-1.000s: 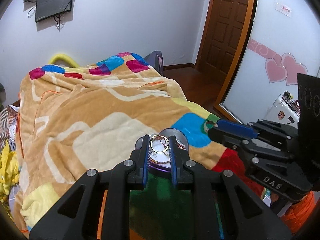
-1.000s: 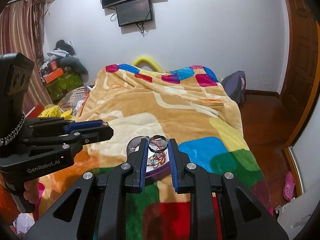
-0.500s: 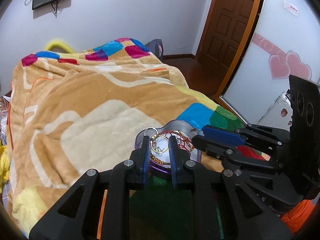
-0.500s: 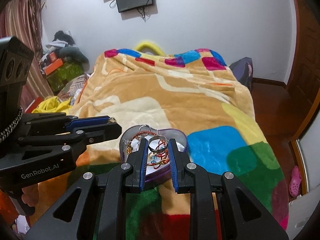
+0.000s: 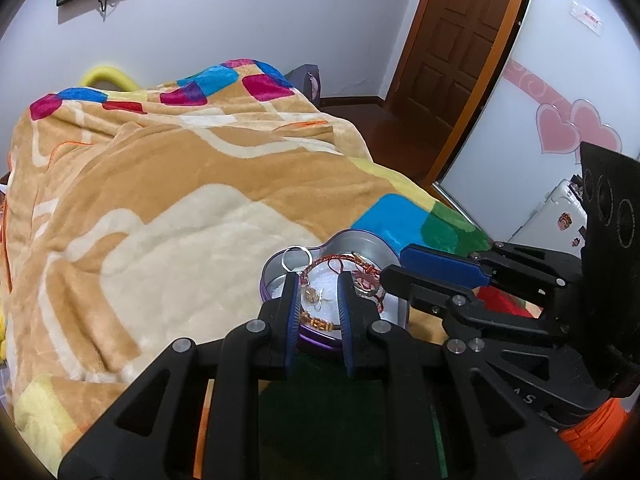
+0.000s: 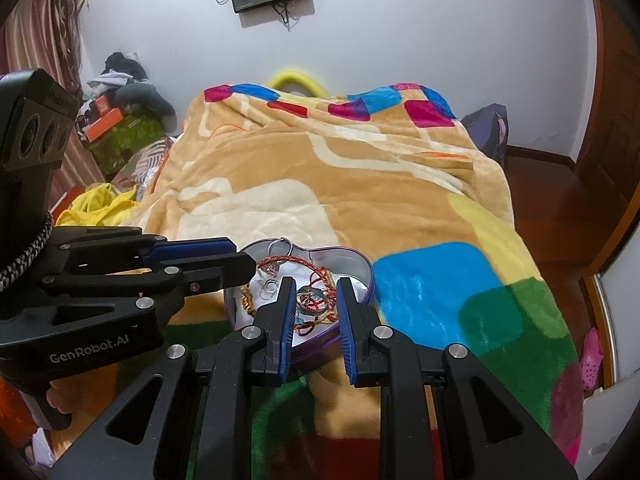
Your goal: Organize jewelry
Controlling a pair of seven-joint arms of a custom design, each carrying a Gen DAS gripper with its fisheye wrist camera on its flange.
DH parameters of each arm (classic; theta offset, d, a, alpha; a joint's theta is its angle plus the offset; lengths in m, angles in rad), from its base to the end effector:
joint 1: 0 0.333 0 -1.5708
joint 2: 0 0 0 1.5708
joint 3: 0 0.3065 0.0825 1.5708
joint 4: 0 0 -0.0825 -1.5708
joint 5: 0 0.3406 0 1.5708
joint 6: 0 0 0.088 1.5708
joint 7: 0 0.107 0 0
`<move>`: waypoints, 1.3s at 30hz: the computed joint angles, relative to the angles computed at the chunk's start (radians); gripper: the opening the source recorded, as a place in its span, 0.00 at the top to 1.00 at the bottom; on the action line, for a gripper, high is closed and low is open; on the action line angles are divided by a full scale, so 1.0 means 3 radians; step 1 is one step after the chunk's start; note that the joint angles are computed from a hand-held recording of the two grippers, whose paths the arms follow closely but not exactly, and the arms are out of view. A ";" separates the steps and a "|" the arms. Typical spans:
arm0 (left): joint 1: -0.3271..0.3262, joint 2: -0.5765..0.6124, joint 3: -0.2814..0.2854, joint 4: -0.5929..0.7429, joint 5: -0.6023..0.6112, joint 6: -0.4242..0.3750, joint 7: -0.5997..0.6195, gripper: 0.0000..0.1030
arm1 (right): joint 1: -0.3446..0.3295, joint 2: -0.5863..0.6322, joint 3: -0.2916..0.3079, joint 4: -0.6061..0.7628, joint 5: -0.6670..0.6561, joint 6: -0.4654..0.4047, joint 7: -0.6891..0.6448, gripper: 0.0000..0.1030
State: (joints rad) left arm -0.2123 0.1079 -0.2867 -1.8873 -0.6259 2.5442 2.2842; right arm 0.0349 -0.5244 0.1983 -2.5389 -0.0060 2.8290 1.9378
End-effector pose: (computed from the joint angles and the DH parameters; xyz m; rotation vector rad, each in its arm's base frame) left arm 0.5234 -0.2694 0.5185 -1.1051 2.6318 -1.0879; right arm 0.3880 0.1042 0.5540 -1.6078 1.8003 -0.6009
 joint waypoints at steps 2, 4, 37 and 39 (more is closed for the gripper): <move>0.0001 -0.0019 0.0001 -0.0008 0.0001 0.0002 0.0001 0.83 | -0.0017 -0.0026 0.0014 0.0007 -0.0018 -0.0029 0.0015 0.82; 0.0001 -0.0066 0.0007 -0.0041 -0.0021 0.0025 0.0017 0.83 | -0.0034 -0.0059 0.0030 0.0019 -0.0040 -0.0069 0.0032 0.82; -0.1784 -0.2414 0.1233 -0.1448 -0.1402 0.1998 0.1147 0.10 | -0.1076 -0.2029 0.1028 0.0212 -0.0413 -0.0032 0.0830 0.43; -0.1860 -0.2510 0.1237 -0.1553 -0.1367 0.2187 0.1127 0.06 | -0.1174 -0.2069 0.1086 0.0206 -0.0410 -0.0007 0.0896 0.33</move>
State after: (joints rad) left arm -0.7704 -0.6452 0.0845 -2.3533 -1.0361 3.2004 2.6223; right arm -0.3173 -1.1451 0.5241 -2.4772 -0.1291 2.8270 2.2065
